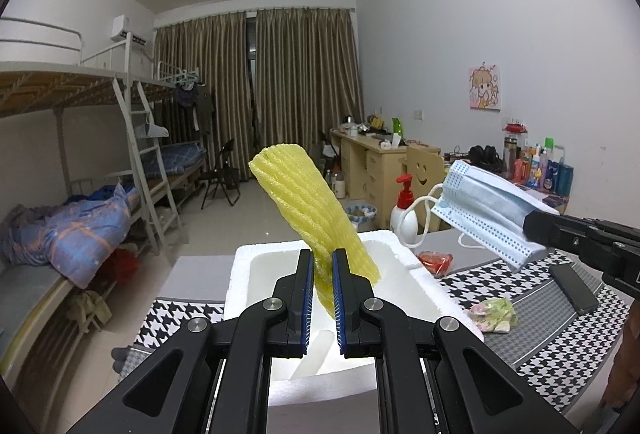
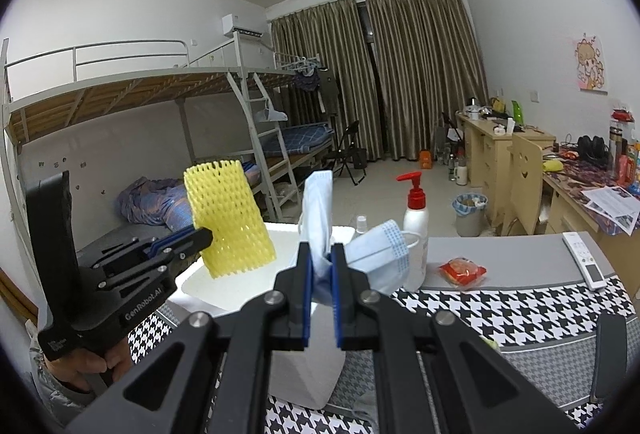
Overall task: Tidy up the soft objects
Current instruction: 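Open the left gripper to drop the yellow sleeve into the box, then lower the blue mask into the box and open the right gripper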
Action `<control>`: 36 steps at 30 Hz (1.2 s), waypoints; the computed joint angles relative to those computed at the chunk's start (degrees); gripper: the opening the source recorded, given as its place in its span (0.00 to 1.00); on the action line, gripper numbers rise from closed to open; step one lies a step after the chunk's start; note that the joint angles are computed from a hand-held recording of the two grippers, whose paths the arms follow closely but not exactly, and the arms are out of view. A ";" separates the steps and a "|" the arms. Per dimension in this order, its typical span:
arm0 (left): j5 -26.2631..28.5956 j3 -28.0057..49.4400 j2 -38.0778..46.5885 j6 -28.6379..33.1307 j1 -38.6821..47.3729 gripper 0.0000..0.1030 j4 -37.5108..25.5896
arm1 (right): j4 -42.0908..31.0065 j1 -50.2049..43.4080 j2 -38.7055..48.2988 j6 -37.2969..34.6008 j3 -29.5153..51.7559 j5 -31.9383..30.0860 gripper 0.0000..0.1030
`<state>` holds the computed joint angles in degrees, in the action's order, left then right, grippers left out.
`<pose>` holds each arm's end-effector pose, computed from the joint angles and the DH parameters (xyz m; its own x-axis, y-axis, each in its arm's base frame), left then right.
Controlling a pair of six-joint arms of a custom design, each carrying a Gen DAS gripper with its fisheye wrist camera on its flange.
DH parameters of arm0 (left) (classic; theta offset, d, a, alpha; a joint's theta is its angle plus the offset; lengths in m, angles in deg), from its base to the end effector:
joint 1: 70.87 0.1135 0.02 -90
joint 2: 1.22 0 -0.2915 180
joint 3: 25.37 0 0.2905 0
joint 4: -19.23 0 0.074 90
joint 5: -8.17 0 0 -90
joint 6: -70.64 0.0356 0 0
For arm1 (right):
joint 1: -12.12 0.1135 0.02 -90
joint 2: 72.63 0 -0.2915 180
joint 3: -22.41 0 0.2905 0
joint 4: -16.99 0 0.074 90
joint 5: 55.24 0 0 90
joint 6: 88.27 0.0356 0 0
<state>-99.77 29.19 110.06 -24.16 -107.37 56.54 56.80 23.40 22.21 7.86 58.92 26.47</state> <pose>0.3176 -0.2213 0.1064 -0.2940 0.1185 -0.9484 0.3089 0.9508 0.0231 0.2939 0.0638 0.1220 -0.3447 0.0390 -0.9379 -0.2925 0.9449 0.1468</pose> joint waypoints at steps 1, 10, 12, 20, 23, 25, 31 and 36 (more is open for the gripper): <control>0.30 0.03 0.14 0.00 0.24 0.10 -0.07 | -0.07 0.24 0.02 -0.01 0.08 0.23 0.11; 2.02 1.51 1.84 -0.66 1.29 0.10 -2.83 | -0.79 1.53 0.37 -0.12 0.77 1.28 0.11; 2.13 1.63 2.07 -0.58 1.43 0.10 -3.11 | -1.19 1.80 0.59 -0.09 1.23 1.45 0.11; 2.01 1.39 1.82 -1.65 2.58 0.67 -3.29 | -1.32 2.20 0.47 -0.20 1.31 1.78 0.11; 1.58 0.87 1.45 -2.08 2.91 0.75 -2.61 | -1.57 2.49 0.78 -0.24 1.72 1.89 0.11; 0.89 0.18 1.27 -2.33 3.16 0.84 -1.36 | -1.62 2.93 1.11 -0.31 2.09 2.09 0.11; -0.22 -1.27 0.69 -3.01 3.86 0.94 0.65 | -2.17 4.06 1.77 -0.58 3.28 2.18 0.11; -1.90 -2.76 0.06 -2.88 4.15 0.99 2.91 | -2.75 5.01 2.29 -0.89 4.28 2.03 0.11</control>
